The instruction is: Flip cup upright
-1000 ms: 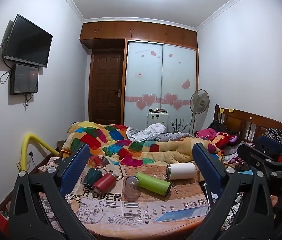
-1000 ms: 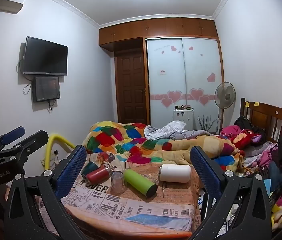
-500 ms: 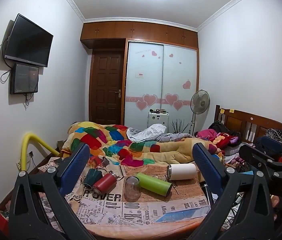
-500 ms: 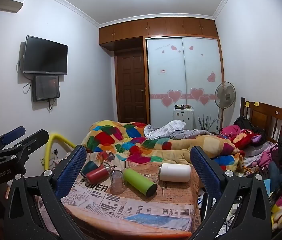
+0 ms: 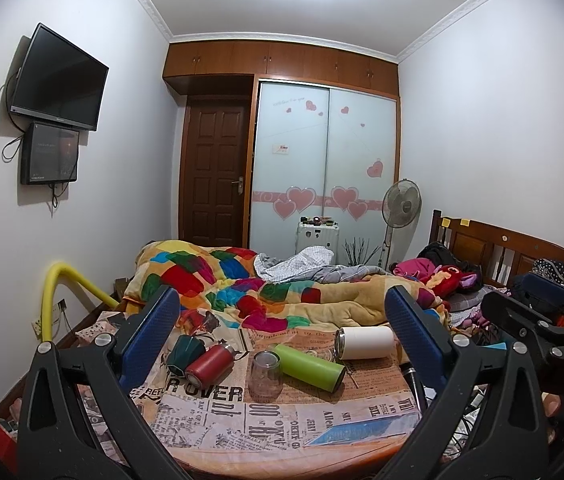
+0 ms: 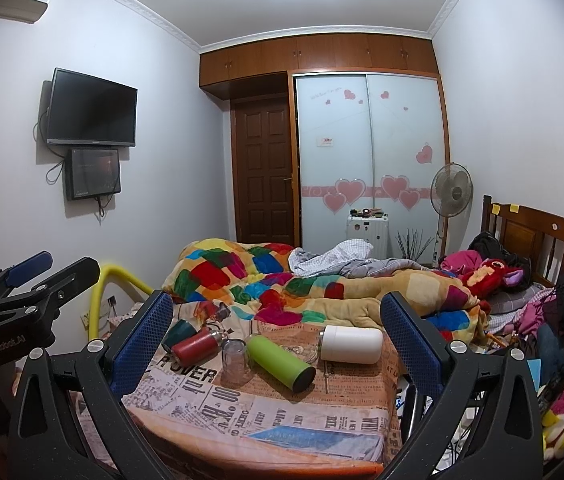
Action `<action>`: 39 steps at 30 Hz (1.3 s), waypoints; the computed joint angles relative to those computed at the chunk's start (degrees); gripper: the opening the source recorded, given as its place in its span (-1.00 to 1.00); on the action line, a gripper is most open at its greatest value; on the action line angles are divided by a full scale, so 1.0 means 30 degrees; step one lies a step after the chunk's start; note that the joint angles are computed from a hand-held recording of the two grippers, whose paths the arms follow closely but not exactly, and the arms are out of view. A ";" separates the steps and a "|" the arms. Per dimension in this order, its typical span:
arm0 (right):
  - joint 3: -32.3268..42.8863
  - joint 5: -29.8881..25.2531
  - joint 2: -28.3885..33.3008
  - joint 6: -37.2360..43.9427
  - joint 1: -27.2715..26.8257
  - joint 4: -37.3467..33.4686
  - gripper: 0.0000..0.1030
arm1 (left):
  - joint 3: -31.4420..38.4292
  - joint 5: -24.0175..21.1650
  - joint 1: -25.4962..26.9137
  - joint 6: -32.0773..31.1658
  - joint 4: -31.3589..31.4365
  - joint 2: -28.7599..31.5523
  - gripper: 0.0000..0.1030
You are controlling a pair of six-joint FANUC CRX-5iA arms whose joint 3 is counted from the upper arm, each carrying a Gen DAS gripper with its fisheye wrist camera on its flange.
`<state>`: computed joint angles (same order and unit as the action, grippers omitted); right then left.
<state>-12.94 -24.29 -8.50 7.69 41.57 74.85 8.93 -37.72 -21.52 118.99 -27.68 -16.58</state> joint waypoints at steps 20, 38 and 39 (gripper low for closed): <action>0.0043 -0.0068 0.0029 0.0179 0.0043 -0.0105 1.00 | -0.0248 0.0229 0.0256 -0.0020 0.0258 -0.0062 1.00; 0.0181 -0.0153 0.0100 0.0491 0.0073 -0.0343 1.00 | -0.0411 0.0405 0.0592 -0.0316 0.0734 -0.0113 1.00; 0.0229 -0.0175 0.0118 0.0582 0.0080 -0.0422 1.00 | -0.0432 0.0417 0.0606 -0.0306 0.0738 -0.0119 1.00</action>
<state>-12.25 -24.82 -8.15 9.44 41.81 73.59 7.63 -36.47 -19.70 118.07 -25.47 -16.94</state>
